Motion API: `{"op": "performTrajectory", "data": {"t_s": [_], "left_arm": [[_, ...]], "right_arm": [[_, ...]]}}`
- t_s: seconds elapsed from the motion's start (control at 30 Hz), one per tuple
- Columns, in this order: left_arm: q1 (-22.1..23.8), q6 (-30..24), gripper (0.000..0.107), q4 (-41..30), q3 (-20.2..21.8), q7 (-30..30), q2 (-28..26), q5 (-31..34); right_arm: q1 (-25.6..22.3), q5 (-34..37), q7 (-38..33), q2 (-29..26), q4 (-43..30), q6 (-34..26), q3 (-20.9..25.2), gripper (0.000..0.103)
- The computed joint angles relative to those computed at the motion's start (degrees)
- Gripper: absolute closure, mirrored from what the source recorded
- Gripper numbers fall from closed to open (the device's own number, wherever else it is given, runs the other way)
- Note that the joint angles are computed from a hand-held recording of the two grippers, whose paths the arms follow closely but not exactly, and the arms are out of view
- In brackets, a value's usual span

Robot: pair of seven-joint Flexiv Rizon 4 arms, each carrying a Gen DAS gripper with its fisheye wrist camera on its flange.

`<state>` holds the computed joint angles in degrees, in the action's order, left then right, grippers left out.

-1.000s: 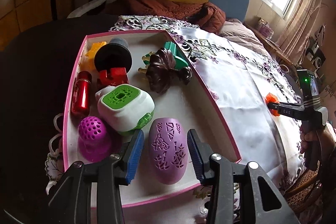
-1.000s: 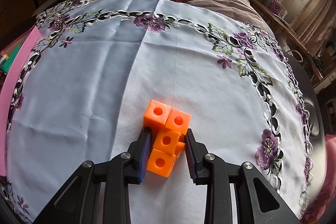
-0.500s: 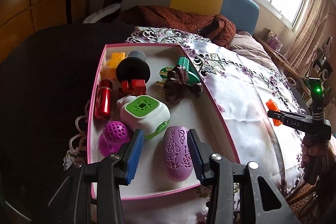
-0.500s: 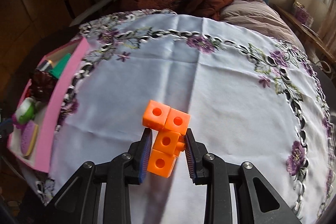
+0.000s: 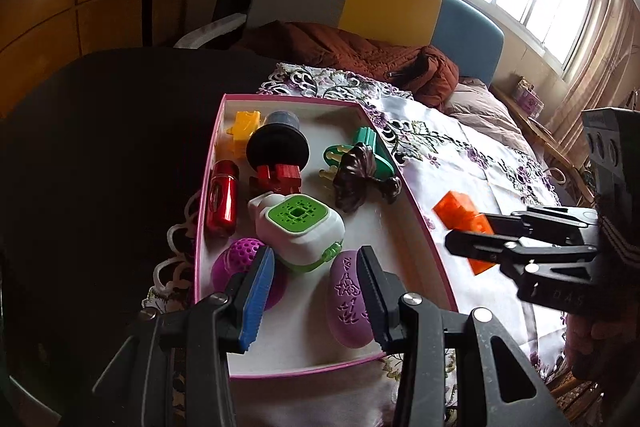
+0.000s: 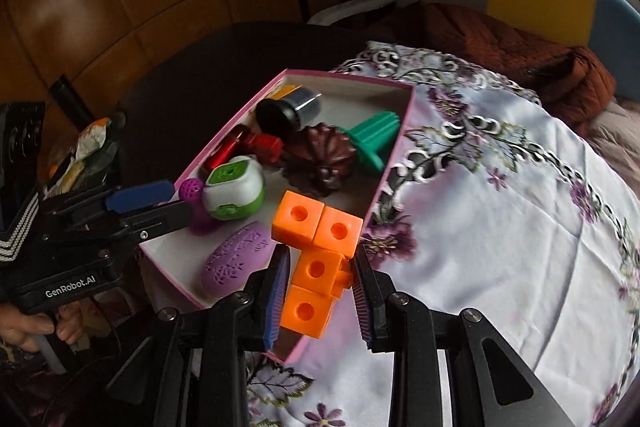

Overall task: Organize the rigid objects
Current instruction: 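Release the purple oval in the tray while the right gripper carries the orange blocks, then lower the orange blocks into the tray and open the right gripper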

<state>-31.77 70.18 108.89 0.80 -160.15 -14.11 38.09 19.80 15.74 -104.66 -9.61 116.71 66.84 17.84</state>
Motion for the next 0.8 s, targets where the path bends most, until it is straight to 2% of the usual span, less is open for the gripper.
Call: {"op": "performTrajectory", "data": {"t_s": [0.13,0.33,0.63,0.8], "left_arm": [[0.2,0.2,0.064,0.5,0.2,-0.8,0.3,0.2],[0.6,0.4,0.064,1.1,0.2,-1.3,0.5,0.1],[0.7,-0.4,0.064,1.0,0.0,-1.6,0.4,-0.1],[0.2,-2.9,0.064,0.3,-0.1,-2.8,0.8,1.2]], "right_arm": [[1.9,-4.0,1.2,-4.4,-3.8,-3.8,-0.3,0.072],[4.0,-12.8,10.3,-10.1,-6.3,-4.9,-3.1,0.071],[2.1,-14.5,12.1,-10.2,-5.0,-1.9,-1.0,0.07],[2.1,-14.9,13.2,-8.4,-2.2,0.9,-0.7,0.065]]}}
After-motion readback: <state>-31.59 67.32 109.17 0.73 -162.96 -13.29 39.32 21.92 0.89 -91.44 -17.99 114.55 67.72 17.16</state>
